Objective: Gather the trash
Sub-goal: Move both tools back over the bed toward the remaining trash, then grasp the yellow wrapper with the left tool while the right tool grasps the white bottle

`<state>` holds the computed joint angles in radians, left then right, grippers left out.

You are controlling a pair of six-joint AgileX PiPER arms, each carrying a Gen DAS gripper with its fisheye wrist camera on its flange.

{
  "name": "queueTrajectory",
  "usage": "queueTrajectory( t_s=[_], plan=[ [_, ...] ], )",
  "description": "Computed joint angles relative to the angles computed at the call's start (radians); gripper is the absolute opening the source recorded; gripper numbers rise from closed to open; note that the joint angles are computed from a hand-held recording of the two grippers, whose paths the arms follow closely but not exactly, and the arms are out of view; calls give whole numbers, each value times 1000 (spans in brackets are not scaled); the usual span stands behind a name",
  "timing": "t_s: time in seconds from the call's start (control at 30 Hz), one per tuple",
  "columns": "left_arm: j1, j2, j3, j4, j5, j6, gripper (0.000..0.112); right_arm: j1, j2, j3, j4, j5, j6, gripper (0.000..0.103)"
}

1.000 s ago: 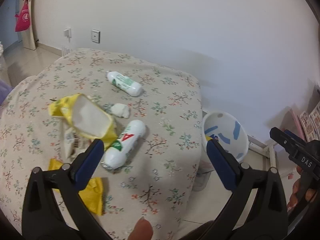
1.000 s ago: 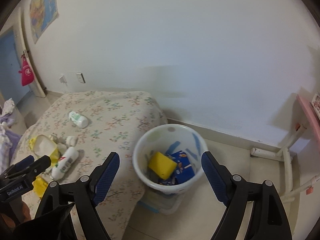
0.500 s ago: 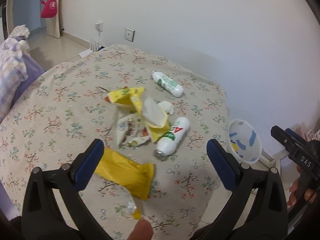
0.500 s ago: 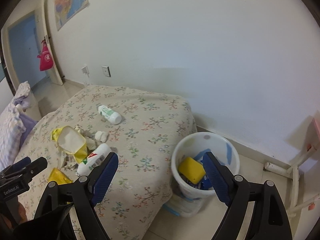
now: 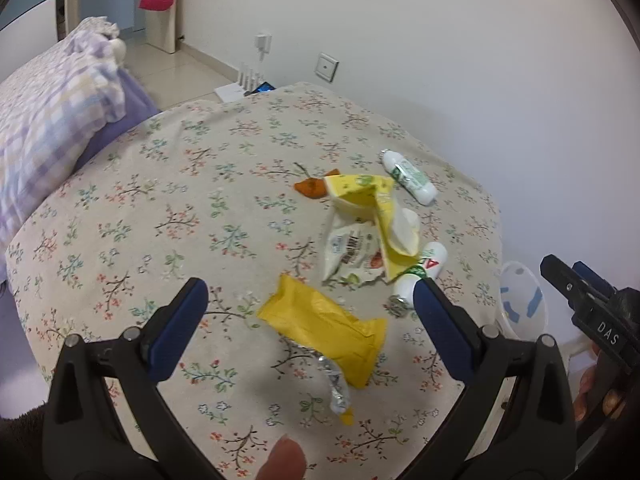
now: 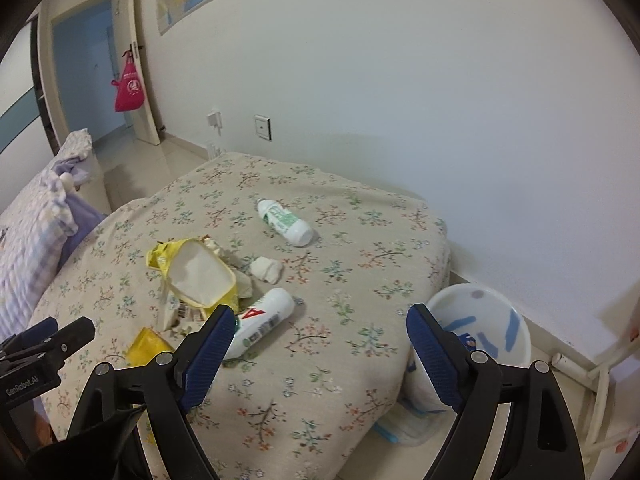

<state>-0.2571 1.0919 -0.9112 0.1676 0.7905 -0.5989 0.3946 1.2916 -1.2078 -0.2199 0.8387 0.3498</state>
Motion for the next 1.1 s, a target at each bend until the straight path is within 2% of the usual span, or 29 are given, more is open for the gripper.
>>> queueTrajectory(
  t_s=[0.3,0.53,0.63,0.7,0.8,1.1],
  plan=[
    [159,37,64,-126,-29,90,102,90,125,-44,-32,-3,76,89],
    [187,106,109,-171,-109,101,102,125,251,-90,-28,5,109,89],
    [222,148,131,-238,-154,141,93,127,292,-105,-11,8,110,89],
    [247,189,138,-295,-172,181,79,128,323,-117,-3,14,112,89],
    [294,246,145,-434,-177,295,64,124,365,-136,17,28,106,89],
    [247,260,149,-363,-221,227,51,104,448,-179,97,45,71,89]
  ],
)
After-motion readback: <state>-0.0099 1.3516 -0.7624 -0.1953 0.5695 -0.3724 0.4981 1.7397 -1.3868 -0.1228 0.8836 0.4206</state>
